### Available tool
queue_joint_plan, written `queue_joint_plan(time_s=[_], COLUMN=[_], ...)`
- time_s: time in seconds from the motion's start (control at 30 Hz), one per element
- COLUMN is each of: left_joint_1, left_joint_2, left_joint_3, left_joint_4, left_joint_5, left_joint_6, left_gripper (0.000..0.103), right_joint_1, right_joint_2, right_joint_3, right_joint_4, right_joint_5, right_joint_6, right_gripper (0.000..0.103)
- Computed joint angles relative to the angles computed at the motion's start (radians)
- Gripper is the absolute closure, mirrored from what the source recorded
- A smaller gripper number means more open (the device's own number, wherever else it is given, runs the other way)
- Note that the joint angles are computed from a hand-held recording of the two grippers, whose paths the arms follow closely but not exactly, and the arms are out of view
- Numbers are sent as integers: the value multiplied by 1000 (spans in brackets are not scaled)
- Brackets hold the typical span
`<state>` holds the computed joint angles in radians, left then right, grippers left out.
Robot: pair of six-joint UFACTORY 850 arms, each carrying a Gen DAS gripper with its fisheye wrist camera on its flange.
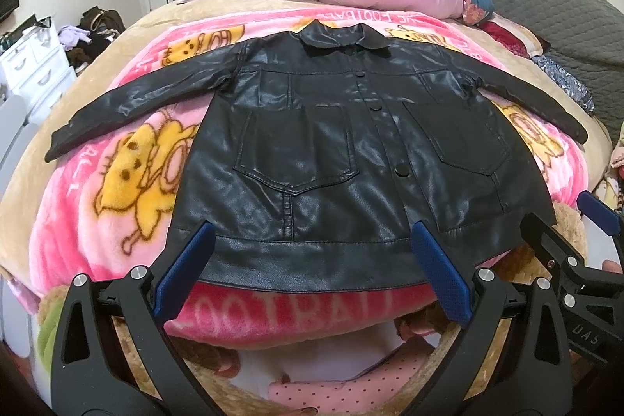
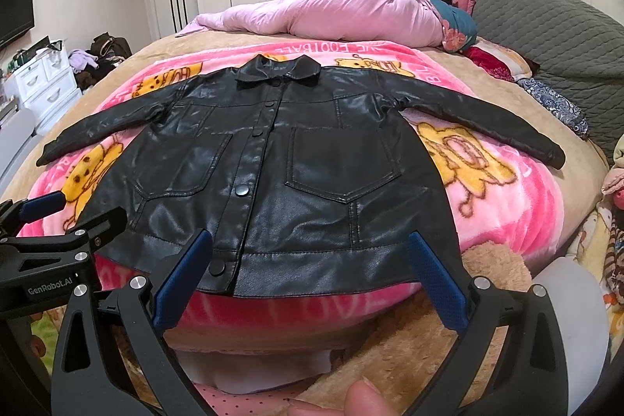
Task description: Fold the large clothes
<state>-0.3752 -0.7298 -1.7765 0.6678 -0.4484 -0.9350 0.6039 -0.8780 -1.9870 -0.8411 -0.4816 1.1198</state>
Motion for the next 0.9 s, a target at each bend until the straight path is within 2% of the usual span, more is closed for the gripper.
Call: queue_joint_plan(time_s=[0.9], left_joint_1=[5], left_joint_2=[-6], left_joint_3=[0], left_joint_4=[-40], left_joint_5=[12], left_joint_6=[31], left_gripper=[9], right_joint_1=[-7], right_joint_2=[11], right_joint_3=[20], right_joint_4=[13], right_joint_5=[13], right_joint_6=[-5], right_gripper=[4])
